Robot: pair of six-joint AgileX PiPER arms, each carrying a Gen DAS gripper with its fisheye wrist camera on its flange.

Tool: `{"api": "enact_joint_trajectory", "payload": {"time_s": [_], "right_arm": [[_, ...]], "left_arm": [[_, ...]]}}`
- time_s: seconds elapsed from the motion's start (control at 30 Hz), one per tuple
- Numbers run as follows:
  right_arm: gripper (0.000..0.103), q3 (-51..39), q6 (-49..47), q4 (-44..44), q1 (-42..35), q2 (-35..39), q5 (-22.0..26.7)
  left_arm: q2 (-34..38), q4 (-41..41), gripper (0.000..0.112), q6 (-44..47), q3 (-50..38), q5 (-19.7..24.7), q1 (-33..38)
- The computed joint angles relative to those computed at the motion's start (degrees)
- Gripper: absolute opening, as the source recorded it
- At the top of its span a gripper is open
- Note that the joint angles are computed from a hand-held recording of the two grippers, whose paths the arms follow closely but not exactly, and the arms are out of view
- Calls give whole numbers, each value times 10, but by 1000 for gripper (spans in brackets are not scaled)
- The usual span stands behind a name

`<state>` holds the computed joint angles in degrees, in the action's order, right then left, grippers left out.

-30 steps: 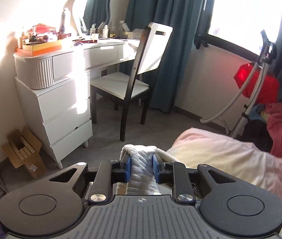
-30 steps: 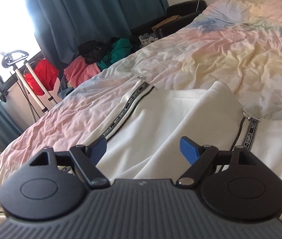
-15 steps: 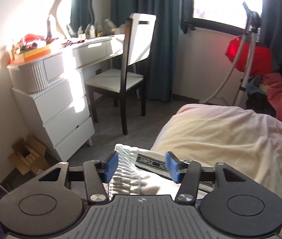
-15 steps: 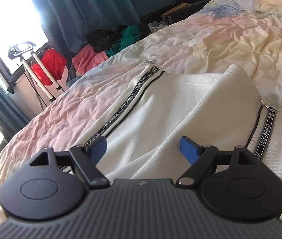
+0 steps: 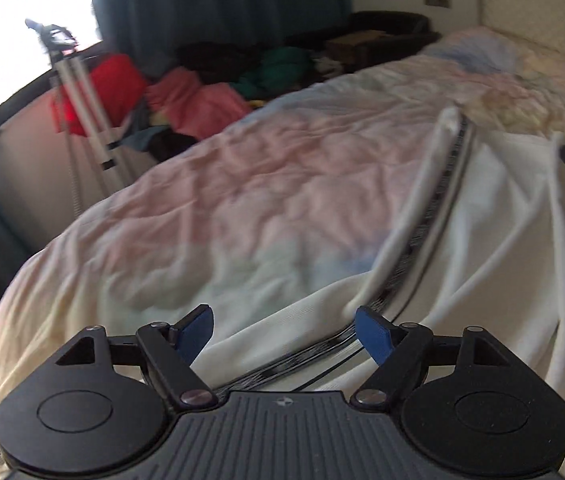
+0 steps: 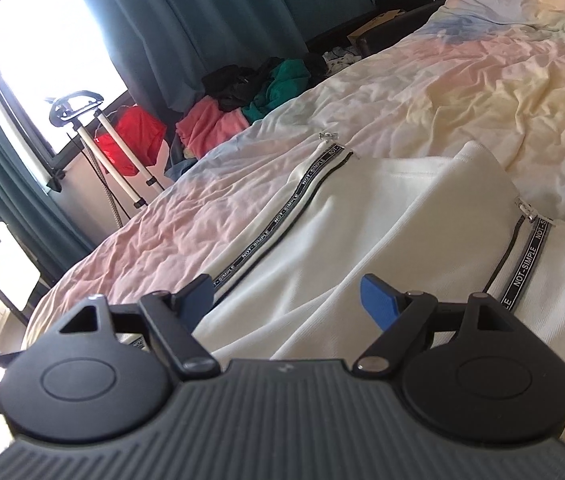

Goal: Fold clothes

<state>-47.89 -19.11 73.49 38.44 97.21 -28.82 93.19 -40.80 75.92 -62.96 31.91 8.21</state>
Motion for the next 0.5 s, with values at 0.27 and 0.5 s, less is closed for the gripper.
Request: {"api": "enact_joint_trajectory", "payload": {"time_s": [0.27,0.5], "right_arm": [[82,10,125,-114,-44,20,21],[83,12,231,-200,-60,40,19]], "left_arm": [[199,189,62,-231,-163,12,-149],[134,285,6,-367,-101,-126,-210]]}}
